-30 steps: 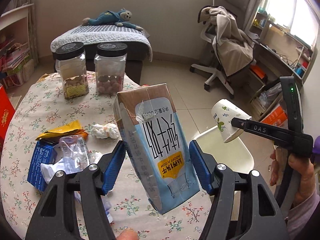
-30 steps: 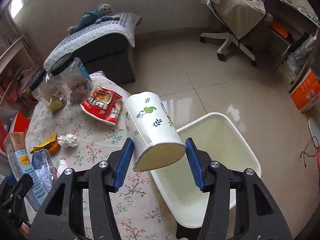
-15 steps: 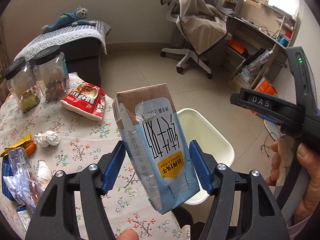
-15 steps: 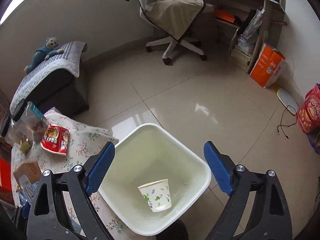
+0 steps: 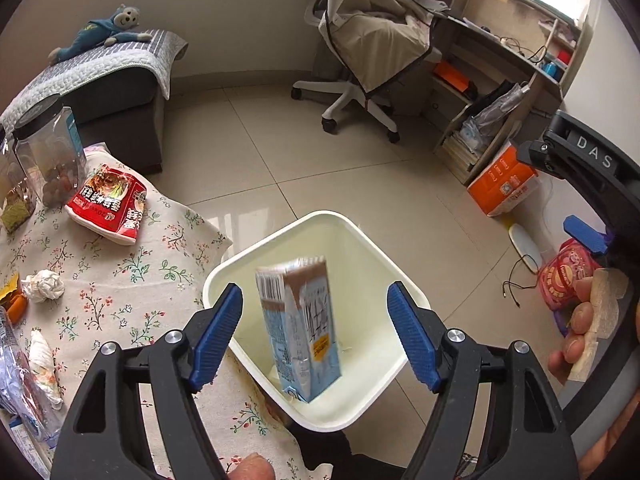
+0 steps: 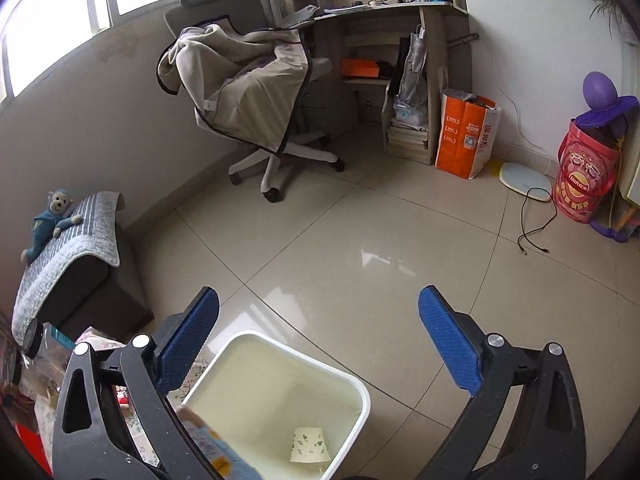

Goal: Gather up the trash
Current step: 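Carry both over the white bin, open the right tool then the left tool, then move the left tool to the blue box while the right tool approaches the crumpled bag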

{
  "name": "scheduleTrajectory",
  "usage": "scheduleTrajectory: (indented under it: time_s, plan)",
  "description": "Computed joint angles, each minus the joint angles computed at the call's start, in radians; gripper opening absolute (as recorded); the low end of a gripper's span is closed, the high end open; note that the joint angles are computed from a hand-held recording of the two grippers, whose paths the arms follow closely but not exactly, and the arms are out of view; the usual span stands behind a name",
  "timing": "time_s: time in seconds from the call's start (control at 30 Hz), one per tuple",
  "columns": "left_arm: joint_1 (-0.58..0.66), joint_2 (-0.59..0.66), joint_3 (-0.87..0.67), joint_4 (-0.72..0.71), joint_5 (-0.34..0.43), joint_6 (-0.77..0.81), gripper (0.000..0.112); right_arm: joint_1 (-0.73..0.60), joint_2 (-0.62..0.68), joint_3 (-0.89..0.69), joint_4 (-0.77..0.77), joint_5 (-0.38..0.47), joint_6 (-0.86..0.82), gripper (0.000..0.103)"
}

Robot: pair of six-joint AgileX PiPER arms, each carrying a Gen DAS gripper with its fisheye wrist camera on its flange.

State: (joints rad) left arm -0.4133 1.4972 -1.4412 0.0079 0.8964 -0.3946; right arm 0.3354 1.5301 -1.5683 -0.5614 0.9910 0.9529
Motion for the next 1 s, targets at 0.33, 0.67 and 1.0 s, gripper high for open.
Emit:
scheduleTrajectory:
  time_s: [0.33,0.67,1.0]
  plan:
    - [0.008,-0.155,0.072,0.288,0.008,-0.15,0.084,0.26,0.016,0.015,-0.33,0.067,0.115,0.096]
    - [0.191,-0.307,0.154,0.424,0.052,-0.111,0.089,0.472,0.129,-0.132,-0.339,0.112,0.049,0.096]
    - [0.637,-0.353,0.234,0.182,0.036,0.231,0.089,0.639,0.303,-0.337,-0.267,0.154,-0.103,0.096]
